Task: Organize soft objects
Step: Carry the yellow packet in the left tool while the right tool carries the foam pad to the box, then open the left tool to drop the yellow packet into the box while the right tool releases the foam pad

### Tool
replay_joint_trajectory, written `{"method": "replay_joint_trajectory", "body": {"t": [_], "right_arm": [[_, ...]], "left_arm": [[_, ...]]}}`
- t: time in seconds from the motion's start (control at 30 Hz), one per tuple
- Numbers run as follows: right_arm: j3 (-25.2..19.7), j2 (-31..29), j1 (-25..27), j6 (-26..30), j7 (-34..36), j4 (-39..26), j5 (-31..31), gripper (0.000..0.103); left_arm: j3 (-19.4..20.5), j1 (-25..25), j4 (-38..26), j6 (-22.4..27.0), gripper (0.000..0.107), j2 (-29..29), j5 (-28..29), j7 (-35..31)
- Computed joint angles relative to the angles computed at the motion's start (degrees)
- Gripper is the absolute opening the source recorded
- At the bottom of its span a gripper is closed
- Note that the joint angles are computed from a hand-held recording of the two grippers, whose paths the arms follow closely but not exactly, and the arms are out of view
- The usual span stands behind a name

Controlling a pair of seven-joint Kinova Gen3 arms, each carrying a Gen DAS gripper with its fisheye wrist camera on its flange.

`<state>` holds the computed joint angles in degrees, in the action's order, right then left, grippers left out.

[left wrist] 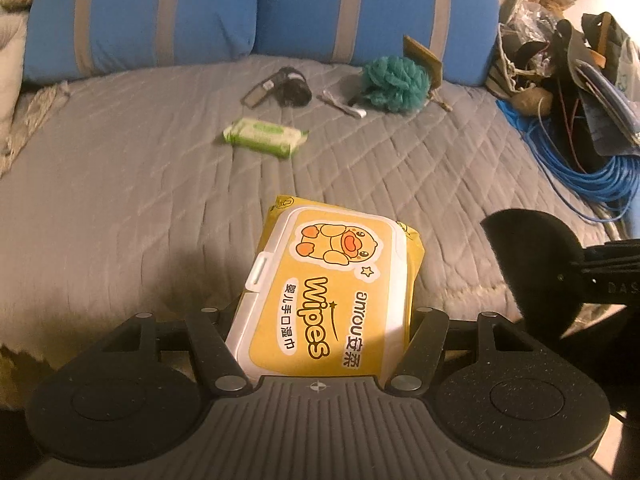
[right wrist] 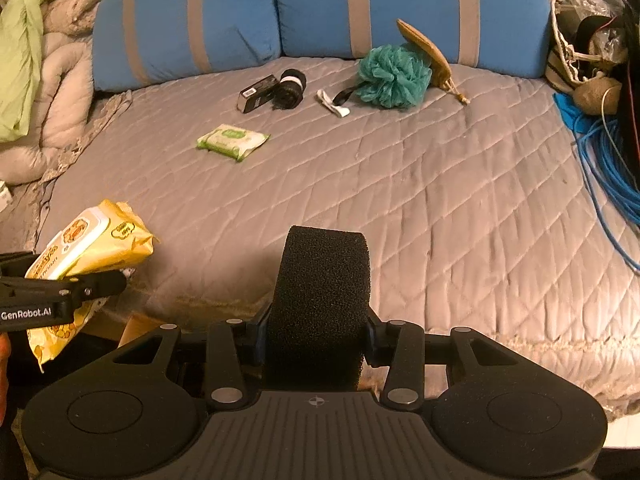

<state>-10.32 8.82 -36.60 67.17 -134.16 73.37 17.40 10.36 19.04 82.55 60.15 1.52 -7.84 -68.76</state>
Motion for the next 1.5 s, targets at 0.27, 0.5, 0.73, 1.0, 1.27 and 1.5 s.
{"method": "replay_joint_trajectory", "body": {"t": [0.27, 0.5, 0.73, 1.0, 1.27, 1.5], "right_arm": [[-1.00, -1.28, -1.04, 0.93, -1.53, 1.14, 0.28, 0.046], [-1.78, -2.17, -1.55, 1.37, -1.65, 1.93, 0.01, 0.046], [-2.40, -2.14, -1.97, 2.08, -1.12, 1.80, 0.11, 0.046], [-2.41, -2.12, -1.58, 2.30, 0.70, 1.75, -1.90, 0.046], [-2.59, -2.13, -1.10, 3.72, 4.73, 2.22, -5.45, 0.046], [-2.74, -1.88, -0.23, 4.78, 8.52, 2.34, -9.40, 0.046]], "left_arm": [[0.00, -0.84, 1.91, 3.98, 0.063, -2.44, 6.59, -1.14], [-1.15, -2.68, 1.38, 9.86, 0.063, -1.53, 15.06, -3.10], [-3.20, -6.24, 0.11, 14.92, 0.066, 1.53, 23.26, -2.74], [-2.32, -6.12, 1.31, 11.37, 0.085, -0.17, 21.59, -1.35], [-0.04, -1.77, -0.85, 10.89, 0.085, 0.33, 10.58, 2.05], [0.02, -0.59, -1.46, 10.45, 0.085, 0.58, 9.14, 1.91]]}}
